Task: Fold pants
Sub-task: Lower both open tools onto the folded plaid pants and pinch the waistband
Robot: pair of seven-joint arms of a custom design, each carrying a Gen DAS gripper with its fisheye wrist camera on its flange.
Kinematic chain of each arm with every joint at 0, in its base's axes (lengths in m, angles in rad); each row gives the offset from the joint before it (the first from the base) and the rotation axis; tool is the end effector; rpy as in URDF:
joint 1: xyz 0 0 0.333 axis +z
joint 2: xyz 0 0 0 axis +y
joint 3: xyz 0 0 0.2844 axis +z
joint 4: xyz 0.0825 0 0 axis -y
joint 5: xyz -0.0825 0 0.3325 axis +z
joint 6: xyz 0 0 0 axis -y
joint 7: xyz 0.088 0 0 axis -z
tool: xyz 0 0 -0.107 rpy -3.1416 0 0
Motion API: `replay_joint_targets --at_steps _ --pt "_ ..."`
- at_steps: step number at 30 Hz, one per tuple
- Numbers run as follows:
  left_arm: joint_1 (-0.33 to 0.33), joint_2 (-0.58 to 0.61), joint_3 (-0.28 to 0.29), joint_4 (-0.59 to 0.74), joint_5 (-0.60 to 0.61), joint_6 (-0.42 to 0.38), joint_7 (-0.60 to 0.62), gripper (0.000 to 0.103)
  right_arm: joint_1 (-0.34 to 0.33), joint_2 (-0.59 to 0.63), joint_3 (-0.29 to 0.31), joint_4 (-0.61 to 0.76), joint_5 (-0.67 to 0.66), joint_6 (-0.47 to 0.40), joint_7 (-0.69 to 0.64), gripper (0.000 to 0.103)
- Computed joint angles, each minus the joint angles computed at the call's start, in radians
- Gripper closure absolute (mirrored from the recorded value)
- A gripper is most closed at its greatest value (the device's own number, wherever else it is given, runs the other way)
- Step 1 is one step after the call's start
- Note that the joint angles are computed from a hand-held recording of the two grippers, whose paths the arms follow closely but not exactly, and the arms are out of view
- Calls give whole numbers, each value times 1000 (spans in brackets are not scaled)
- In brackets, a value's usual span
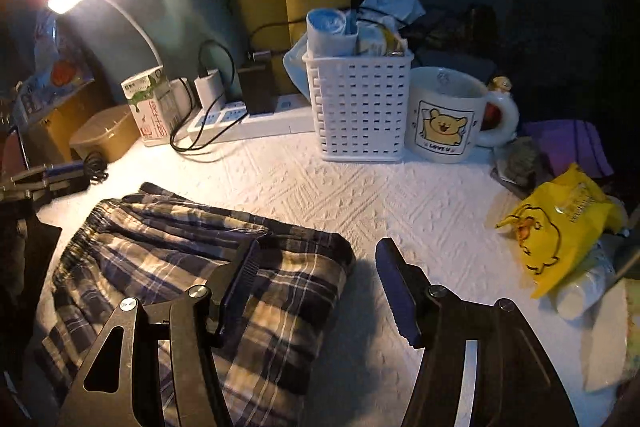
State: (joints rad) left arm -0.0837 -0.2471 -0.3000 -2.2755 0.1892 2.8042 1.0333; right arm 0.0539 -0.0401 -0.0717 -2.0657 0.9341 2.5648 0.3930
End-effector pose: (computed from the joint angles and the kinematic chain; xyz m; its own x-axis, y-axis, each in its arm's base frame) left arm 0.4424 -0.1995 0.5342 -0.0747 -0.9881 0.1347 -0.7212 -0.0397 -0.6916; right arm 0.5334 -0.0223 0.4962 0.5043 -0.8591 -0.0869 -0.6029 -0.2783 -0.7477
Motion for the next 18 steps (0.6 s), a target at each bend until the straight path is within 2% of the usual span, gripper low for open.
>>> replay_joint_targets --at_steps 7,15,16,18 --pt "-49 96 26 64 -54 -67 69 42 -2 -5 -9 -24 -40 -8 15 39" --pt "-80 168 64 118 -99 -79 154 41 -21 71 15 40 -70 -31 45 39" --pt "-84 180 68 125 -112 -80 168 40 -25 81 19 51 -70 -38 44 39" --pt "-88 196 76 130 -131 -74 179 30 -32 99 29 69 -72 -51 43 39"
